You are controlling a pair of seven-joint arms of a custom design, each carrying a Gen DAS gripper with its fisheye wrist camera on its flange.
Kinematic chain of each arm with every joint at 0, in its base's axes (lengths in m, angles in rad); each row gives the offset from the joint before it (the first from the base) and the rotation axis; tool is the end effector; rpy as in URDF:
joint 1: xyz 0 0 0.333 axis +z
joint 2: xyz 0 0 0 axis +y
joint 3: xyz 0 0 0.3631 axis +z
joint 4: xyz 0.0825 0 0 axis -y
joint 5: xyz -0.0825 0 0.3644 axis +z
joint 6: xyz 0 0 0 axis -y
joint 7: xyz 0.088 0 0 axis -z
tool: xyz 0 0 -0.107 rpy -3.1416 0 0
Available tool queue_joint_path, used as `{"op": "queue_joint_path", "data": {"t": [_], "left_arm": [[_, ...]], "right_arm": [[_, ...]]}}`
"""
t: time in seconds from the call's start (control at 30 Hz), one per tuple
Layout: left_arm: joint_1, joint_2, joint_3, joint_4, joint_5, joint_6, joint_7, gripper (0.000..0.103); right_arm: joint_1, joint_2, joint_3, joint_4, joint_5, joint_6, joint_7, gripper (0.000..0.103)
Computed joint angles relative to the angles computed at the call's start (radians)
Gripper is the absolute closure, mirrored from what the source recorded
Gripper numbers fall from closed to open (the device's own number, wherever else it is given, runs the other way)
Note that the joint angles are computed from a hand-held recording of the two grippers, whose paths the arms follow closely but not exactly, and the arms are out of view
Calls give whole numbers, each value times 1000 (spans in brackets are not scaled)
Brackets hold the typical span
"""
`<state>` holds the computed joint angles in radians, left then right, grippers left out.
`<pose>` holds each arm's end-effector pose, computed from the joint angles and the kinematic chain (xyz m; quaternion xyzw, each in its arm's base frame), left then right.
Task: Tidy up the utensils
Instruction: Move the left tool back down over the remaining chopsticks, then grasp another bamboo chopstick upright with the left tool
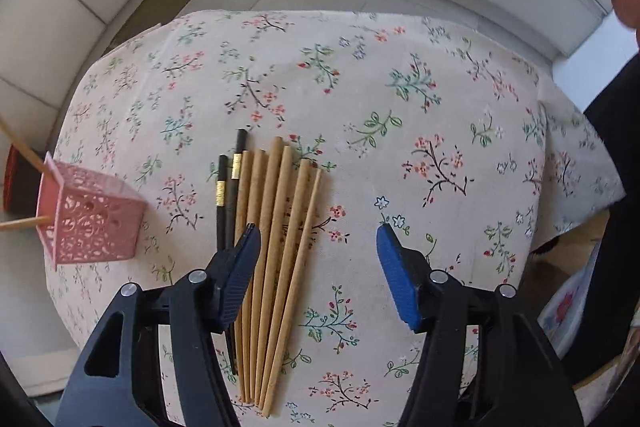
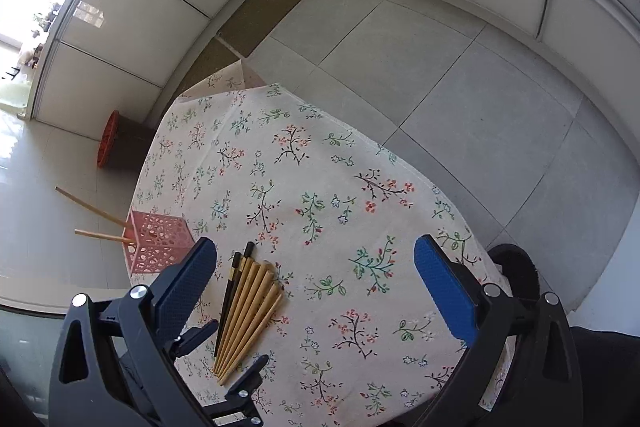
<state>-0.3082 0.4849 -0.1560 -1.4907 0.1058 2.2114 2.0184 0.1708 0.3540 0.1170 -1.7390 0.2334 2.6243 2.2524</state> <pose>0.6548 -0.2987 0.4678 -0.3087 0.9434 -0.0784 0.0925 0.6659 0.1797 0.4877 -0.4548 0.8457 0.0190 0.2786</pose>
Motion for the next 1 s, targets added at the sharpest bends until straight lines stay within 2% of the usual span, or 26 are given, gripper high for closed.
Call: {"op": "queue_joint_path", "data": {"t": [0.1, 0.27, 0.4, 0.6, 0.67, 0.73, 0.83, 0.93, 1.0], "left_arm": [[6, 21, -7, 4, -6, -2, 39, 46], [39, 76, -29, 81, -98, -77, 97, 51], [60, 140, -34, 178, -163, -169, 100, 64], [38, 219, -13, 299, -148, -239, 77, 64], [26, 224, -6, 306, -127, -234, 83, 65], [4, 217, 11, 291, -92, -203, 59, 77], [0, 193, 14, 236, -81, -142, 21, 88], [-23, 135, 30, 125, -31, -48, -21, 98], [-28, 95, 37, 61, -2, -8, -48, 99]], "right_arm": [[2, 0, -6, 1, -15, 3, 3, 7], [-25, 25, 31, 32, 51, -35, -72, 7], [-11, 29, 18, 41, 43, -51, -74, 7], [-14, 33, 14, 44, 48, -62, -72, 7], [-14, 37, 13, 48, 49, -71, -73, 7], [-9, 43, 9, 56, 41, -81, -68, 7], [-17, 52, 19, 68, 64, -102, -68, 7], [-19, 77, 41, 104, 94, -142, -97, 7], [-8, 96, 48, 132, 98, -171, -108, 7]]}}
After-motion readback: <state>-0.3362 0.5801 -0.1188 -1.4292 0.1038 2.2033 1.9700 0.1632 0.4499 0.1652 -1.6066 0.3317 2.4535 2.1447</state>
